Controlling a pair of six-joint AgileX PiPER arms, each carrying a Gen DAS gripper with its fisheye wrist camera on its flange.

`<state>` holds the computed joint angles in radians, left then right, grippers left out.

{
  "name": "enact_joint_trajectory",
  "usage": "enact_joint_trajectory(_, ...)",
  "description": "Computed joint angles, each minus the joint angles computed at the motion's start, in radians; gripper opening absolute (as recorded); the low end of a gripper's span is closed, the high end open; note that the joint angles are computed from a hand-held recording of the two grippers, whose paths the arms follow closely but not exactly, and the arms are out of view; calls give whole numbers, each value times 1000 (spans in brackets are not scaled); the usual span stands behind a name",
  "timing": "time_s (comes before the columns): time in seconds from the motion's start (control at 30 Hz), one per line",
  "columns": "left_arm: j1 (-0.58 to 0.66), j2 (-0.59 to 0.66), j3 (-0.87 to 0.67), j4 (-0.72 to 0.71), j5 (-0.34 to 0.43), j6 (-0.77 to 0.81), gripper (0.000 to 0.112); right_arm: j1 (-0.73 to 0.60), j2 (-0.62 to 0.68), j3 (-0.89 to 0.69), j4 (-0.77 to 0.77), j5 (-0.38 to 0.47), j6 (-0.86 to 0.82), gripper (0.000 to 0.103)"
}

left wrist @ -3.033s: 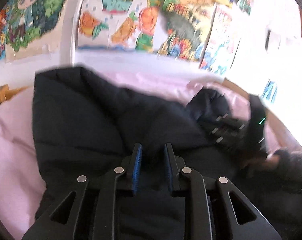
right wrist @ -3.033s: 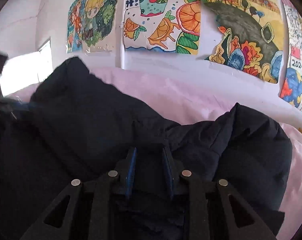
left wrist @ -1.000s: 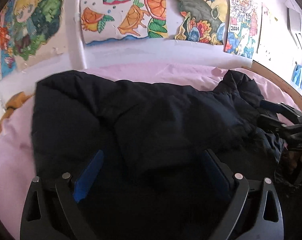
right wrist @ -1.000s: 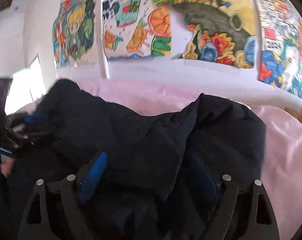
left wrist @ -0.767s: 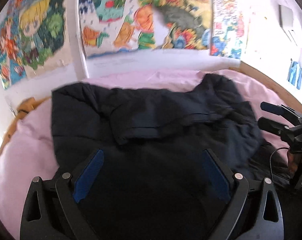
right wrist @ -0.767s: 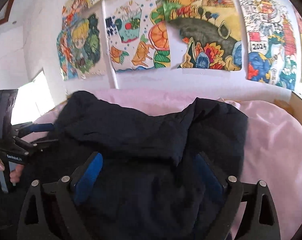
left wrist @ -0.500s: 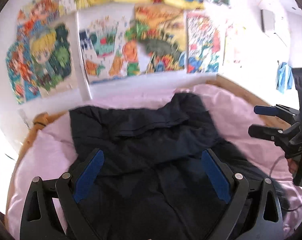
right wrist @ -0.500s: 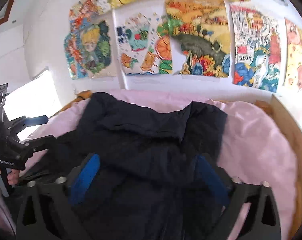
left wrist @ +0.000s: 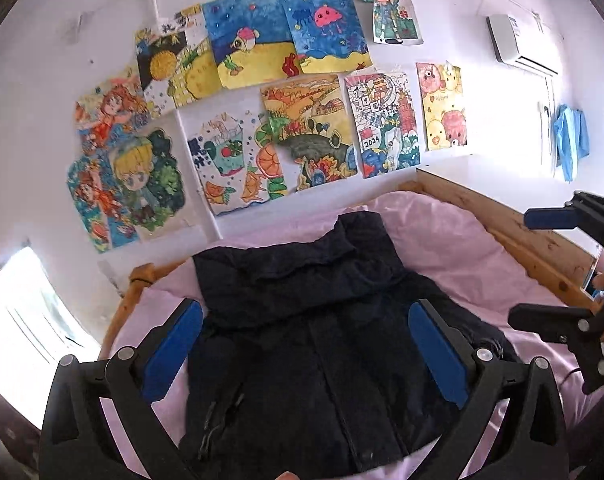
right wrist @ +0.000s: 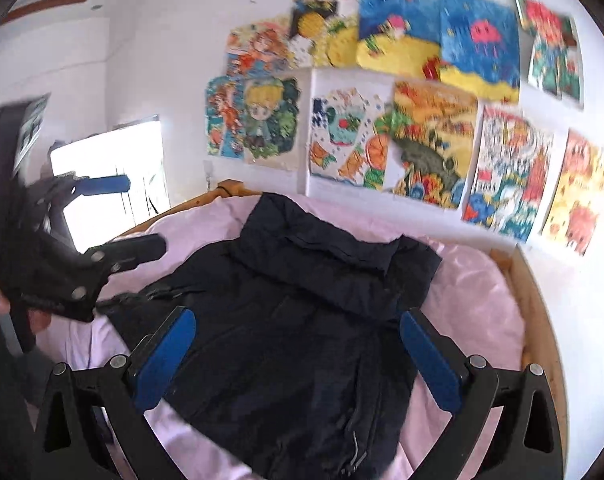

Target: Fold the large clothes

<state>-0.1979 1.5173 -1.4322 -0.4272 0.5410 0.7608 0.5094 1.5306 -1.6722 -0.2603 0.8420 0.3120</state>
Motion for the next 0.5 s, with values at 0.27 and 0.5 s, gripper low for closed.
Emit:
enact_joint_trajectory(0.27, 47, -113, 154, -19, -7, 56, 101, 140, -125, 141, -179, 5, 184, 103)
enact_joint_trajectory(0.5, 121, -65, 293, -126, -203, 255, 101, 171, -132, 230, -269, 4, 250, 103)
